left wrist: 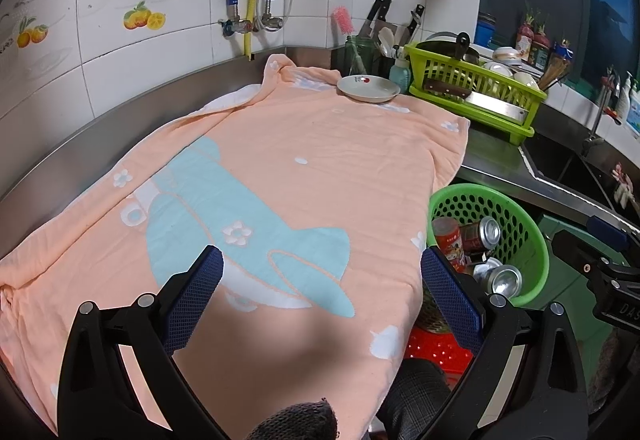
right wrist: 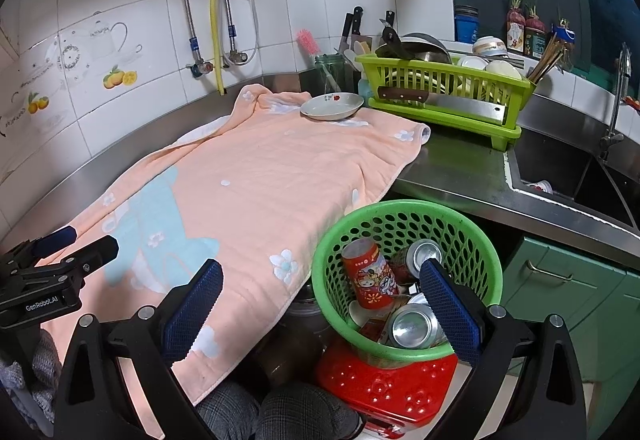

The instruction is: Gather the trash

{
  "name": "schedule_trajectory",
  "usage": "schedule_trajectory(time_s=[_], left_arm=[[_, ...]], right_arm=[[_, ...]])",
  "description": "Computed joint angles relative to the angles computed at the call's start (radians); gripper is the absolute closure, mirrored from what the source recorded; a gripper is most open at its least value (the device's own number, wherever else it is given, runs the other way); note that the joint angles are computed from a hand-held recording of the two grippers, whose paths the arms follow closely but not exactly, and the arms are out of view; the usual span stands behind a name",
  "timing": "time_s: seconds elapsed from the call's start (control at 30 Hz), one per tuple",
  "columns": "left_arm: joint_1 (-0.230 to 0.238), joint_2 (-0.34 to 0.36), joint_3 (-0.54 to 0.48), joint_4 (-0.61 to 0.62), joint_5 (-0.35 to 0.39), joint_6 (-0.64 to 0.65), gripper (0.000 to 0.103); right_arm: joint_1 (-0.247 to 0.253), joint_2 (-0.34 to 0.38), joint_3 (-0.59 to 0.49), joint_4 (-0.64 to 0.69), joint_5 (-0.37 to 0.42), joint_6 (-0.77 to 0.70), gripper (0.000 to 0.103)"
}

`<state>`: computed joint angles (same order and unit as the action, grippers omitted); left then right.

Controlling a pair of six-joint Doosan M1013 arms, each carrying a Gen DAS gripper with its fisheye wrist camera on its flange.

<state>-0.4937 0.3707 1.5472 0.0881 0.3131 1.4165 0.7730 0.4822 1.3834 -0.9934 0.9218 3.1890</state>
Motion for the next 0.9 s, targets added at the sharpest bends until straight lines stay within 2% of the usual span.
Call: schedule_trajectory(time_s=[0.43,0.9], left_arm=[[-0.002,0.000,0.002,-0.016,-0.006,0.017,0.005],[-0.008,-0.006,0.010,0.062,-0.029,-0.052,0.005]], right_arm=[[0.001,0.003,-0.003,-0.003,0.008,0.003,0.008],[0.003,0.002,-0.002,-0.003,0.012,0.007,0.008]])
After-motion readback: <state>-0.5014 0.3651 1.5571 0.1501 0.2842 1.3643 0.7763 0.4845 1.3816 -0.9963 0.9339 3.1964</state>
